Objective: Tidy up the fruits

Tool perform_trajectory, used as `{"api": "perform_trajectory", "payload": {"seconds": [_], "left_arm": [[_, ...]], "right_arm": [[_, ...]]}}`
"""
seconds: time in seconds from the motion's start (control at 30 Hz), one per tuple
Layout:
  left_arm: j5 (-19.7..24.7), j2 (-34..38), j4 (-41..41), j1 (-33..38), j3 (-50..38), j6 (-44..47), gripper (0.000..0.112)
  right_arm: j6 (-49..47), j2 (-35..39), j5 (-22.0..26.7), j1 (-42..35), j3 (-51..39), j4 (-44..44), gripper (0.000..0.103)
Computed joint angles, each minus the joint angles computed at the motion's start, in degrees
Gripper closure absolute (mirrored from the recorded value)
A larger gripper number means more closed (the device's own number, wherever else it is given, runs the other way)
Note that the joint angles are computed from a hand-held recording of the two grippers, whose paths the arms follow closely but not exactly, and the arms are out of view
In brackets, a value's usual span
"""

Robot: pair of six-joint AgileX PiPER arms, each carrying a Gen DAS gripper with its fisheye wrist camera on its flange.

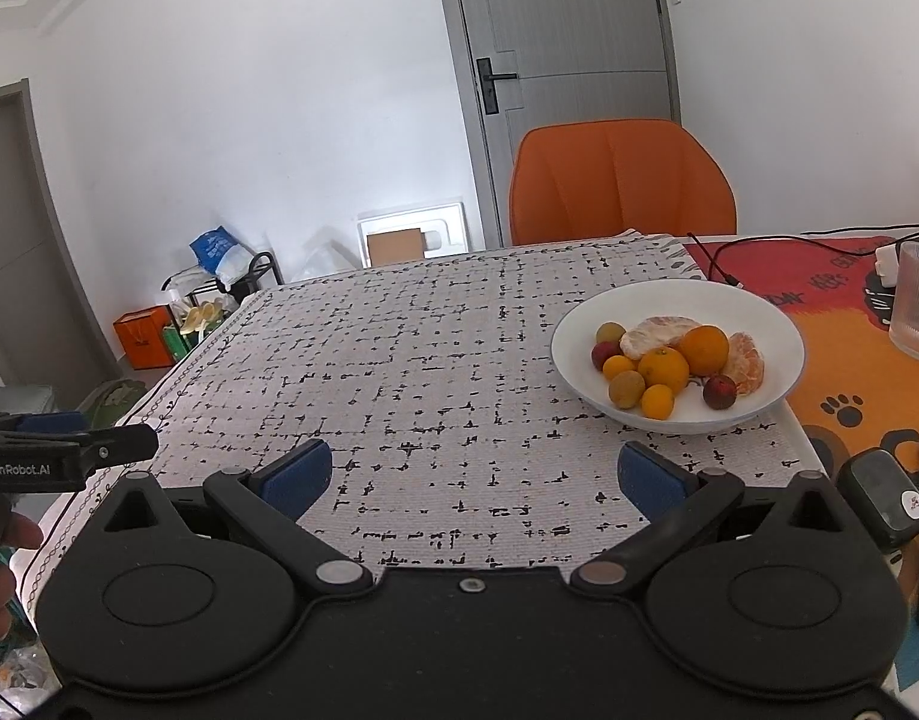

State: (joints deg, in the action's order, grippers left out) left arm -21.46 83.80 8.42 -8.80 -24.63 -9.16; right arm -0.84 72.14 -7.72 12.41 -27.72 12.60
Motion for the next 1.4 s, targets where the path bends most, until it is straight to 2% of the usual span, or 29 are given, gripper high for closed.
{"api": "perform_trajectory", "payload": {"seconds": [0.37,0.57,0.67,0.97,1.03,1.4], "left_arm": [[-0.19,-0.19,2.05,0.93,0.14,-1.54,0.009],[-0.13,-0.33,1.96,1.06,0.11,-1.39,0.009],[-0.08,-0.30,2.17,1.14,0.08,-1.56,0.009],[0.04,-0.30,2.16,1.05,-0.05,-1.54,0.009],[0.13,-0.45,2.51,1.11,-0.06,-1.77,0.009],[-0.13,-0.31,-0.52,0.04,0.21,0.80,0.009]], "right_arm": [[-2.04,-0.05,0.33,0.08,-0.20,2.08,0.000],[0.20,-0.23,0.27,0.04,-0.11,-0.16,0.000],[-2.13,-0.24,0.21,0.17,-0.07,2.21,0.000],[-1.27,-0.10,0.20,0.08,-0.10,1.38,0.000],[-3.57,0.01,0.22,0.21,-0.18,3.86,0.000],[1.69,0.71,-0.32,-0.67,0.11,-1.70,0.000]]}}
